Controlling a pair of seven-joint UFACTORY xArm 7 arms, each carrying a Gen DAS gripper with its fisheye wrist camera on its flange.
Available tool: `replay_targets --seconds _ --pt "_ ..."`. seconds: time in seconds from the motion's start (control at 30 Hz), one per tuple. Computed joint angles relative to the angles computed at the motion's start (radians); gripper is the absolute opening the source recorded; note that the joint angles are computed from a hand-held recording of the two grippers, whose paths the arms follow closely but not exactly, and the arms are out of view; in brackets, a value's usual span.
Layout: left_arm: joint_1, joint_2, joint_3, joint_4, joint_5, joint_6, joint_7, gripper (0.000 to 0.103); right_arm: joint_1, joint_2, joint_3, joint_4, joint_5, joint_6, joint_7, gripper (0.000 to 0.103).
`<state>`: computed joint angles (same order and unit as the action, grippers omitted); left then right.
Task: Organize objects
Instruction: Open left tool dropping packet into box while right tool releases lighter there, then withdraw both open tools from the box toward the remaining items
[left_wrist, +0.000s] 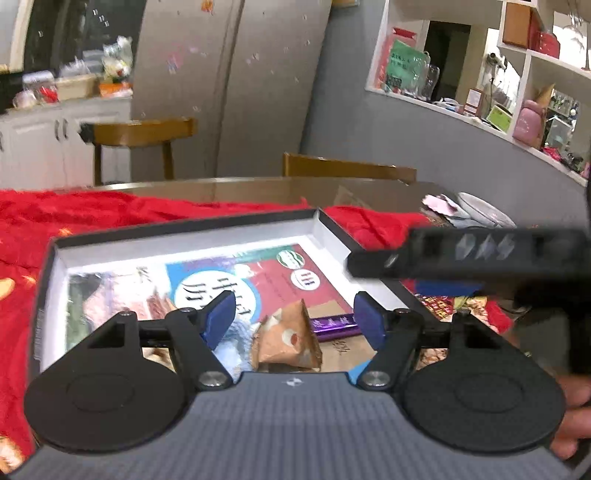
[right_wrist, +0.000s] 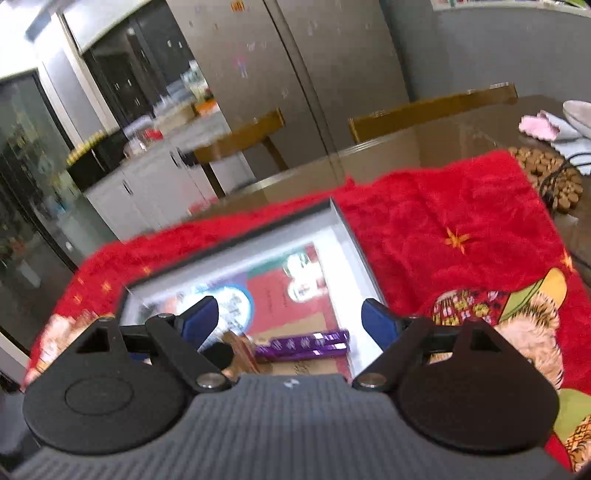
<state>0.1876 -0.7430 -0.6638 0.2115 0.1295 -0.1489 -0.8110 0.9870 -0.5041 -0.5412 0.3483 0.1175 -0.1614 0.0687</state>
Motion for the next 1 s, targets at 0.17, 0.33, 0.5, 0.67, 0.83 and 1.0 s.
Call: replay_targets --seconds 0.17,0.33,0.5,0.67,0.83,1.0 --pt "-0.063 -0.162 0.000 -0.025 0.008 0.113 -0.054 0.075 -0.089 -0.095 0.098 -0.063 -0.033 -0.069 0.013 0.091" --pt "-0.163 -0.310 0.043 -0.025 0.050 0.294 -0.108 0.075 -0.211 -0.181 0.255 -0.146 -0.081 -0.160 0.064 0.091" --pt "-0.280 -0.500 0.085 -0.037 0.105 0.513 -0.139 0.075 -0.302 -0.315 0.366 -0.267 -0.136 -0.240 0.104 0.092" --pt "-0.475 -0.786 0.076 -0.100 0.151 0.796 -0.195 0.079 -0.323 -0.330 0.386 -0.362 -0.221 -0.404 0.125 0.094" --pt "-0.751 -1.049 -0.005 -0.153 0.196 1.125 -0.196 0.080 -0.247 -0.294 0.259 -0.364 -0.357 -0.409 0.176 0.094" --pt "-1.035 -1.173 -0.166 -0.214 0.225 1.351 -0.242 0.080 -0.236 -0.186 0.217 -0.377 -0.452 -0.535 0.217 0.094"
